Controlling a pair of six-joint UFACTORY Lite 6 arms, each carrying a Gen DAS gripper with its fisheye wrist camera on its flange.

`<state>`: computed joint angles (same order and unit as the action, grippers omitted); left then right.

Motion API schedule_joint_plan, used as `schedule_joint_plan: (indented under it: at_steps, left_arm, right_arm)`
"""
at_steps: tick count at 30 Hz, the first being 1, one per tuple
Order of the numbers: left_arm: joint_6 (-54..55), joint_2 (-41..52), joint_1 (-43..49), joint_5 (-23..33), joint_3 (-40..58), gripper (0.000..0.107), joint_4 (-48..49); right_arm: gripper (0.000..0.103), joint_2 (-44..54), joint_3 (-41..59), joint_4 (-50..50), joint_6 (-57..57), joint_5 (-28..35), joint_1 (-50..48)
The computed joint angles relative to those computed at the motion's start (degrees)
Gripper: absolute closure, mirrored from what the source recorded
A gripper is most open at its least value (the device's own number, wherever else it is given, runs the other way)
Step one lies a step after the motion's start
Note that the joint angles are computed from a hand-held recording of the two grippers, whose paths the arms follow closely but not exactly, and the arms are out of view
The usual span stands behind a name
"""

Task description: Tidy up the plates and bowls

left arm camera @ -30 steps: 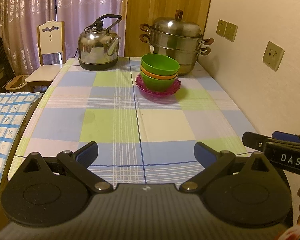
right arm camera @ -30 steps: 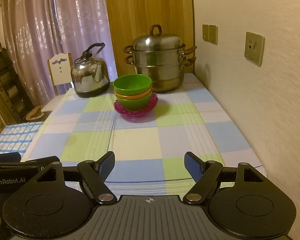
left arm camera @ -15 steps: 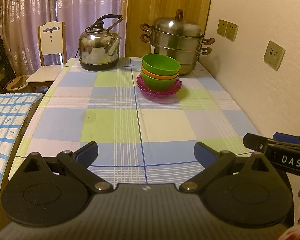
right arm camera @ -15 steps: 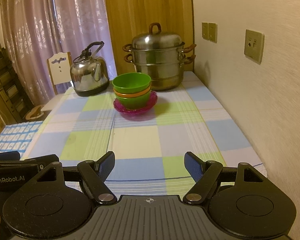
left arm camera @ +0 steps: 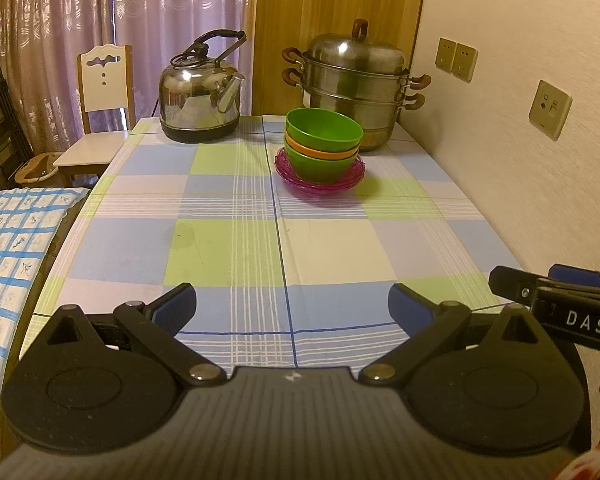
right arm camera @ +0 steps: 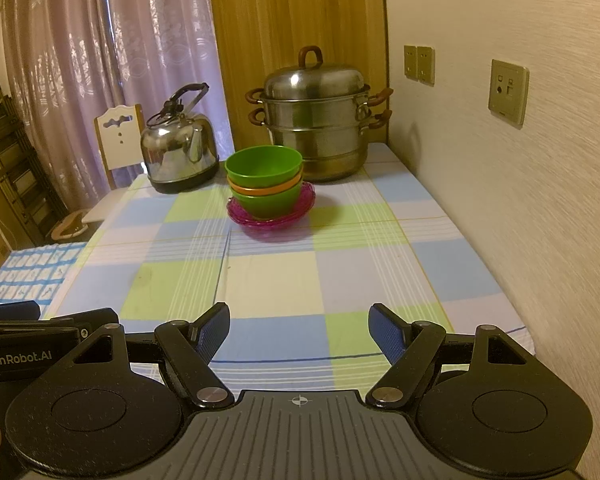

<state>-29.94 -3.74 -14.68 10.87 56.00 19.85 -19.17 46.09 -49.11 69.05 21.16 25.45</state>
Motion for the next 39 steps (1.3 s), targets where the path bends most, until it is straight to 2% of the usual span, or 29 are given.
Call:
schedule_joint_plan:
  at_steps: [39]
  left_arm:
    - [3.45,0.34,0.47,0.11,0.28,0.005,-2.71]
  right_arm:
    - [0.027,0.91,0.88,-1.17,1.83,0.63,0.76]
